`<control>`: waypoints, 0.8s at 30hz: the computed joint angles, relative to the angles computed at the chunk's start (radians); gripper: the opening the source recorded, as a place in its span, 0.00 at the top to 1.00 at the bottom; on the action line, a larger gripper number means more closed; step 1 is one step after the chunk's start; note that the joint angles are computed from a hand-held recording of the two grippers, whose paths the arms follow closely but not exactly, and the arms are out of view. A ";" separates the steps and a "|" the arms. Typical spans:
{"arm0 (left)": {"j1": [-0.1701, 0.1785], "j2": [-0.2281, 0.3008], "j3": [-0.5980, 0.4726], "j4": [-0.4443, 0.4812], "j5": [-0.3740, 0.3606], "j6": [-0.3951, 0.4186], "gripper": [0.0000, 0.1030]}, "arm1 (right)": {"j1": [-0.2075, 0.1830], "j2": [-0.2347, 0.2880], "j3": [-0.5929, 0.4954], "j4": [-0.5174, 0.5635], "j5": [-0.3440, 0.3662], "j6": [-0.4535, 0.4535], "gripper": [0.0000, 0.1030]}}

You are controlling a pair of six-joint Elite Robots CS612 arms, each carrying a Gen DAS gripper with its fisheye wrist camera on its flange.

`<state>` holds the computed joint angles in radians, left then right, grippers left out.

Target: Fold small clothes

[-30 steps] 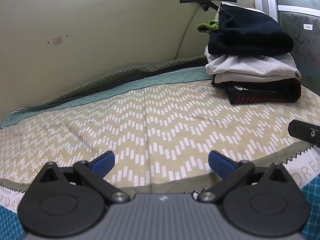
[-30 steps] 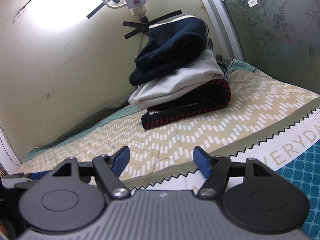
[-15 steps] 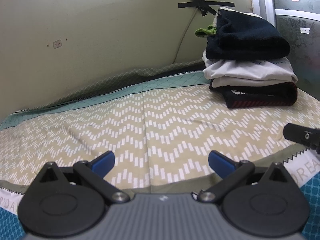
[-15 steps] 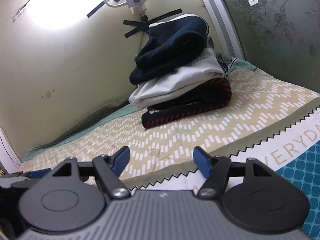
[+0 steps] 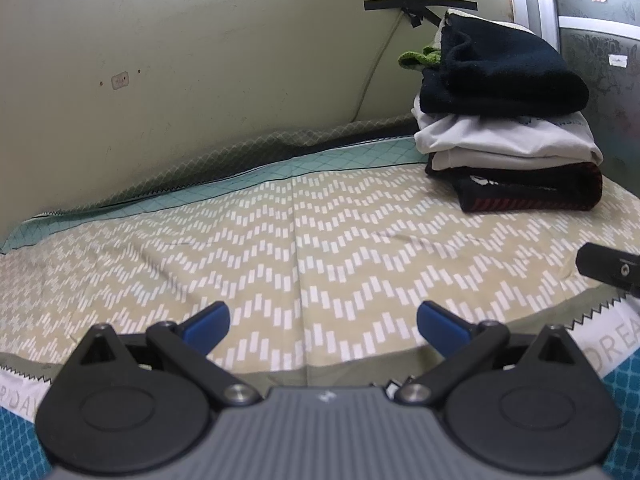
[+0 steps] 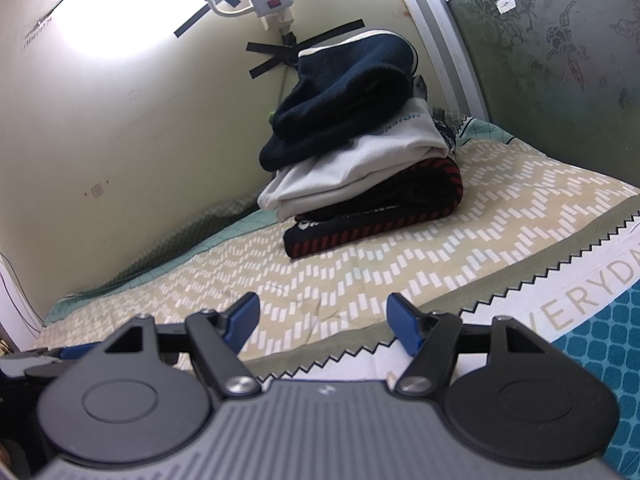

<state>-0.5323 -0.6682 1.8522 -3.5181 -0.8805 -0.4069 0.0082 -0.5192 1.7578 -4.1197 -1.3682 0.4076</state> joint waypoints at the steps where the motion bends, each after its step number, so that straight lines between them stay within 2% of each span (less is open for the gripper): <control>1: -0.001 0.000 -0.001 0.001 0.002 0.002 0.00 | 0.000 0.000 0.000 0.000 0.000 0.000 0.39; 24: -0.002 0.000 0.004 0.007 0.010 0.025 0.00 | 0.000 0.001 -0.004 -0.001 0.002 -0.001 0.39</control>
